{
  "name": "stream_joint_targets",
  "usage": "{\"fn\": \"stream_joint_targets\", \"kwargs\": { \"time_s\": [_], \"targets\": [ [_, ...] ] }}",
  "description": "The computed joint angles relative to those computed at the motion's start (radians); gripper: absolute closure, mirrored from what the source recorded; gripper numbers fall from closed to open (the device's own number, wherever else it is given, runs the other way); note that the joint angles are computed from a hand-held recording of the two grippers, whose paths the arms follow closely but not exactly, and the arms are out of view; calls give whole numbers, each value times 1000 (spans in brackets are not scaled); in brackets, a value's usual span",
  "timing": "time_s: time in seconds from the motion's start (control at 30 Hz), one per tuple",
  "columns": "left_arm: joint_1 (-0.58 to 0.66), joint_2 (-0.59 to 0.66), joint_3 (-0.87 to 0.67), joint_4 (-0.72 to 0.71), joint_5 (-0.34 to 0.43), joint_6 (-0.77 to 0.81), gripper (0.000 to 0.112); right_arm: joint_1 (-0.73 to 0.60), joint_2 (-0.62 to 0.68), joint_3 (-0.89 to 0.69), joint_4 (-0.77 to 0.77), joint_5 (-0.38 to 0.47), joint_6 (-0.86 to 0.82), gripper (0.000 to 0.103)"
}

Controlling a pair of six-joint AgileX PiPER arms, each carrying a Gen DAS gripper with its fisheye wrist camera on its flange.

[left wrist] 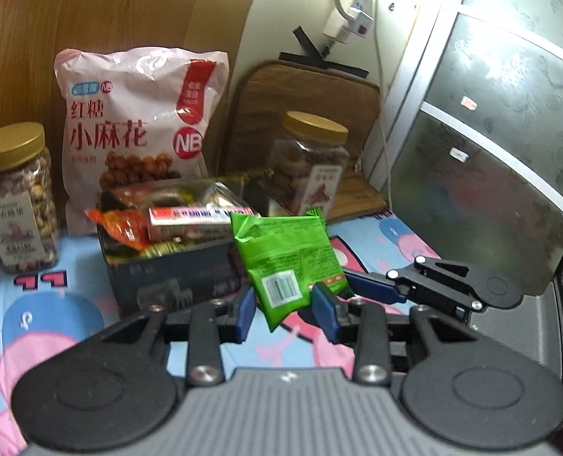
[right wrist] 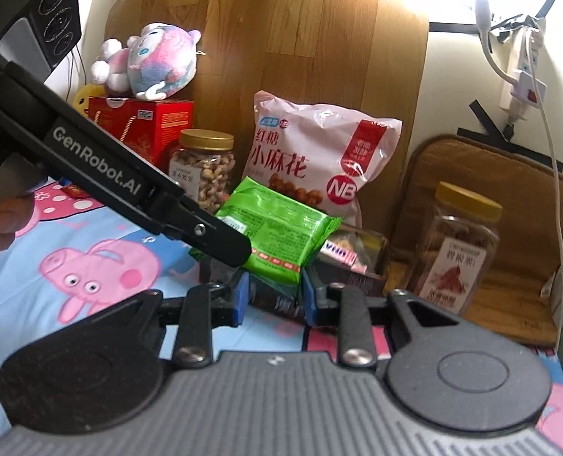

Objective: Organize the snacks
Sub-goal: 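Lower the green packet into the tin and open the left tool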

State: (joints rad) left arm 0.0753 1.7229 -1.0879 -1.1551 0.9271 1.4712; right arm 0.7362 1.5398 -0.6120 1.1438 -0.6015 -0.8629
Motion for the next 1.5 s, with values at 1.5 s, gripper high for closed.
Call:
{"fn": "stream_joint_targets", "kwargs": {
  "time_s": [1.5],
  "targets": [
    [-194,377,-488,94,-261,-254,78,-379,355,-380,-402,261,176,72]
  ]
}}
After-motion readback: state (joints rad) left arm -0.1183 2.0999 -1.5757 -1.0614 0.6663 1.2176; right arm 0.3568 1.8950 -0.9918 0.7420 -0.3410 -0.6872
